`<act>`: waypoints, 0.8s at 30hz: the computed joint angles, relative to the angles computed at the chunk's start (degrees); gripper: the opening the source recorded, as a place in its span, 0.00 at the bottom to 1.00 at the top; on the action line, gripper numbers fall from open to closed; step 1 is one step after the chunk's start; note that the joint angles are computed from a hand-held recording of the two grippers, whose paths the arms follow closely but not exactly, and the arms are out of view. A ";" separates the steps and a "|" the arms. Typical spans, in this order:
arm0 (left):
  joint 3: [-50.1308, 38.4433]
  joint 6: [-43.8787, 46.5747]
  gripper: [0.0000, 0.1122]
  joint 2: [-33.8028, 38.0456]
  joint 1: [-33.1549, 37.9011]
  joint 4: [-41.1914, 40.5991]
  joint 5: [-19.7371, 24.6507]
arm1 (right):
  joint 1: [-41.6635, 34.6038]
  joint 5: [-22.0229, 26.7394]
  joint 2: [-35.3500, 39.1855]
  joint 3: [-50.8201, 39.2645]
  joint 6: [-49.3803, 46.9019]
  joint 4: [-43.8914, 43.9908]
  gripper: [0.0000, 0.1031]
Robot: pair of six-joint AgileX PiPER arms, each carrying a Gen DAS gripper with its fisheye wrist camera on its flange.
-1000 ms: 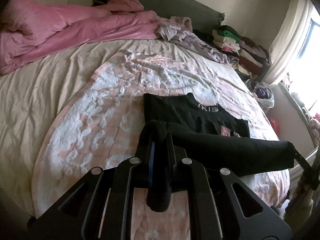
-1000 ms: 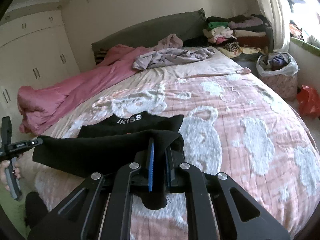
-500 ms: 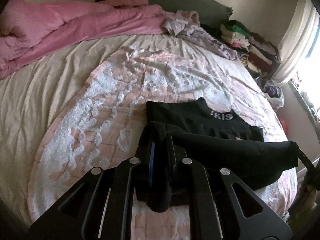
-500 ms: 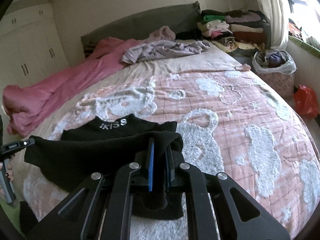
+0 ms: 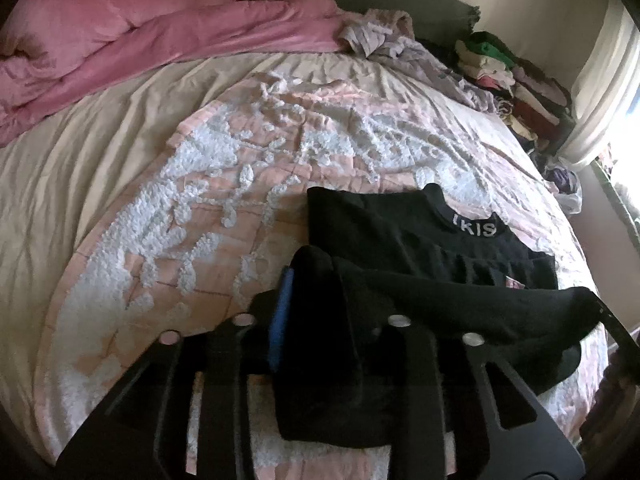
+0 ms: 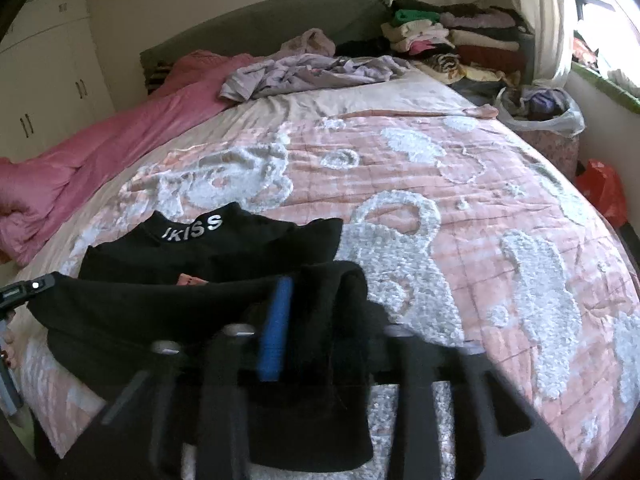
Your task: Fold small clothes
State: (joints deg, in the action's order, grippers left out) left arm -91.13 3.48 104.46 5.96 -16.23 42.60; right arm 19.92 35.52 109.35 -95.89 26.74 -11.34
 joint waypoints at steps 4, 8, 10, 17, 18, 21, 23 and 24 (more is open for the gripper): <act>3.76 2.21 0.30 -3.10 1.03 -2.81 -2.42 | -0.23 -2.48 -2.44 3.68 2.43 -1.10 0.45; 8.24 4.61 0.34 -6.79 1.94 -5.54 -4.29 | 0.00 -5.72 -6.38 9.06 3.34 -0.15 0.51; 10.51 6.25 0.34 -8.57 2.13 -7.11 -4.68 | 0.53 -6.70 -7.89 11.06 4.17 -0.56 0.54; 18.55 11.90 0.44 -12.97 2.15 -10.59 -5.16 | 3.60 -9.17 -12.22 18.42 5.70 -0.91 0.54; 19.37 12.14 0.44 -13.18 1.99 -10.43 -5.17 | 3.87 -9.26 -12.41 18.99 5.85 -0.83 0.54; 20.65 14.18 0.44 -12.64 2.25 -12.63 -4.72 | 4.36 -10.14 -12.63 20.70 4.46 1.52 0.54; 20.67 13.99 0.44 -11.87 1.73 -12.68 -5.02 | 4.21 -10.23 -11.92 20.55 2.96 3.58 0.54; 20.54 13.75 0.44 -11.63 1.47 -12.65 -5.14 | 4.16 -10.19 -11.39 20.17 2.02 4.48 0.54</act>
